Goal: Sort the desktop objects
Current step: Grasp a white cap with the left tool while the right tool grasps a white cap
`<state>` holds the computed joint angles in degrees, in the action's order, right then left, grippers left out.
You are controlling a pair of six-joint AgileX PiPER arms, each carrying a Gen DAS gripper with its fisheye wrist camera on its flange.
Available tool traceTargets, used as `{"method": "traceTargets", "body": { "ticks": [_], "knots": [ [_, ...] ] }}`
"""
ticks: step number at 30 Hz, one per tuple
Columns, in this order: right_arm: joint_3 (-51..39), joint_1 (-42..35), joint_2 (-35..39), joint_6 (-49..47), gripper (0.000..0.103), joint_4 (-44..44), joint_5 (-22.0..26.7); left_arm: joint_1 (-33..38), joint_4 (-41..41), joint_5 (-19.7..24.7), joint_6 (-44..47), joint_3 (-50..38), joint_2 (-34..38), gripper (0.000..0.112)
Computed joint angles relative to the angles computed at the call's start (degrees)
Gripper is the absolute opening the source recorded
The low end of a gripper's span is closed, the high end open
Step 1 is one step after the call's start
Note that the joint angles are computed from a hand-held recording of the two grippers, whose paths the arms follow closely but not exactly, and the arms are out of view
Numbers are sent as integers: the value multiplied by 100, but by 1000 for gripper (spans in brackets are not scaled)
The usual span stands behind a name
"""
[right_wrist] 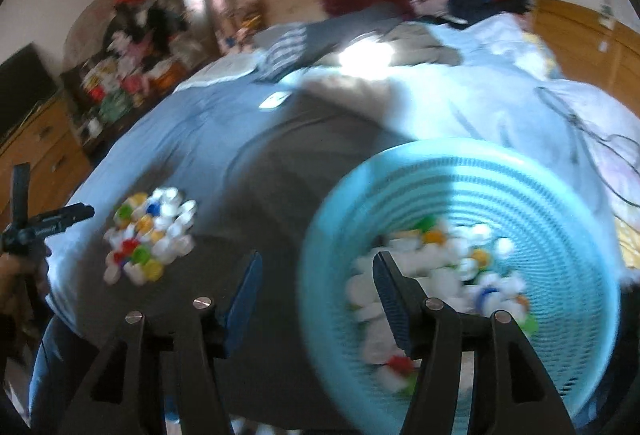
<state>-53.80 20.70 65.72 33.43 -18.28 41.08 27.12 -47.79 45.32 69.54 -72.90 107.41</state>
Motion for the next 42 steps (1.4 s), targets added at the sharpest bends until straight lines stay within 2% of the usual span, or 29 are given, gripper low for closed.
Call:
{"method": "traceTargets", "body": {
  "ticks": [5, 9, 10, 11, 13, 14, 16, 19, 23, 29, 34, 42],
  "knots": [
    [-391, 682, 657, 384, 62, -315, 114, -19, -193, -38, 595, 12, 385, 68],
    [-653, 965, 1026, 602, 62, -452, 265, -195, -128, -123, 591, -143, 685, 66],
    [-715, 985, 1102, 594, 62, -444, 280, -211, -122, -153, 636, -160, 736, 61],
    [-760, 1006, 1168, 580, 62, -430, 289, -248, -105, -213, 670, -146, 769, 51],
    [-861, 1083, 1335, 600, 62, -441, 319, -367, -207, -494, 845, 67, 681, 41],
    [-910, 1102, 1431, 561, 62, -389, 296, -385, -297, -531, 954, 122, 660, 27],
    [-1028, 1135, 1585, 511, 62, -309, 259, -364, -360, -507, 1014, 120, 662, 27],
    [-1190, 1183, 1834, 331, 54, -113, 87, -205, -664, -486, 1356, 266, 590, 27],
    [-1443, 1191, 2373, -193, 48, 218, -204, 22, -740, -263, 1261, 174, 708, 26],
    [-1956, 1195, 3562, -1580, 46, 666, -611, 32, -680, -133, 1142, 63, 768, 27],
    [-2414, 1169, 4252, -2508, 45, 852, -873, 47, -636, -57, 1073, -45, 854, 27],
    [-2571, 866, 4598, -3527, 45, 1704, -1114, 9, -542, 12, 910, -174, 931, 27]
  ]
}}
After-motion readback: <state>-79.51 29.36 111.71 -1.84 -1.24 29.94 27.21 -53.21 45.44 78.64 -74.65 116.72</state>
